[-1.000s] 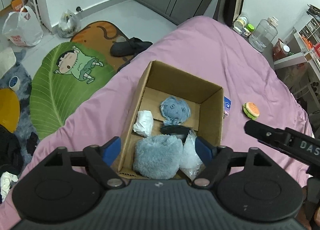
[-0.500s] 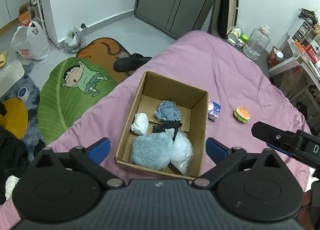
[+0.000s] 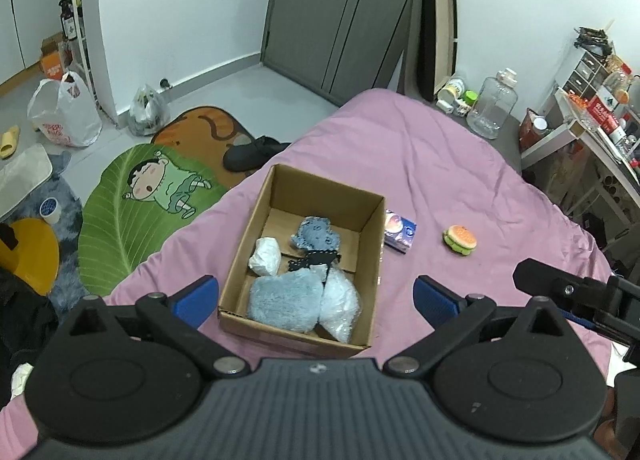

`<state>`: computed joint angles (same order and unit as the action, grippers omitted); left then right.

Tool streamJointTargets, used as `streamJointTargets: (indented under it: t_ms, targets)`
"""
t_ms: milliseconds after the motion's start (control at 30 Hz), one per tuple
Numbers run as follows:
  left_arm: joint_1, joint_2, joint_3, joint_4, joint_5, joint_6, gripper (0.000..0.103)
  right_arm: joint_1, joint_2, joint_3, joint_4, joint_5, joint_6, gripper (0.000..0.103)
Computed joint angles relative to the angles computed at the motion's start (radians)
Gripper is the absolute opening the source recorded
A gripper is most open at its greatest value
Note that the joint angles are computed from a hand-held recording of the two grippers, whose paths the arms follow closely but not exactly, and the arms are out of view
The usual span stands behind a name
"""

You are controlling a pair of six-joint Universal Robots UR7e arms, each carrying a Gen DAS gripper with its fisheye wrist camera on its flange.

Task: Organize soft objects
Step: 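Move both tools away from the box toward the tissue pack and hamburger plush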

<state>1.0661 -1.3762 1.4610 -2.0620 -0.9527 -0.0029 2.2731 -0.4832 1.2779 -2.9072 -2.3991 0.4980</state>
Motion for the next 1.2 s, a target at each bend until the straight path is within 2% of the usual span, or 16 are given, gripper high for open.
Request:
streamJointTargets:
  t_ms: [233, 433, 700, 933, 1200]
  targets:
    - [-0.015, -0.016, 0.021, -0.006, -0.057, -0.04, 0.103, 0.002, -0.045, 0.08, -0.075, -0.03, 0.014, 0.098]
    - [-0.048, -0.033, 0.071, -0.057, -0.028, -0.041, 0.103, -0.001, -0.078, 0.142, -0.123, -0.051, 0.037, 0.099]
    - [-0.066, -0.015, 0.073, -0.047, 0.0, -0.048, 0.103, -0.012, -0.109, 0.211, -0.187, -0.058, 0.039, 0.101]
    - [-0.089, -0.007, 0.105, -0.097, 0.032, -0.031, 0.103, -0.023, -0.126, 0.247, -0.239, -0.064, 0.011, 0.101]
    - [-0.095, 0.022, 0.109, -0.117, 0.007, -0.031, 0.103, -0.053, -0.162, 0.311, -0.264, -0.06, 0.02, 0.101]
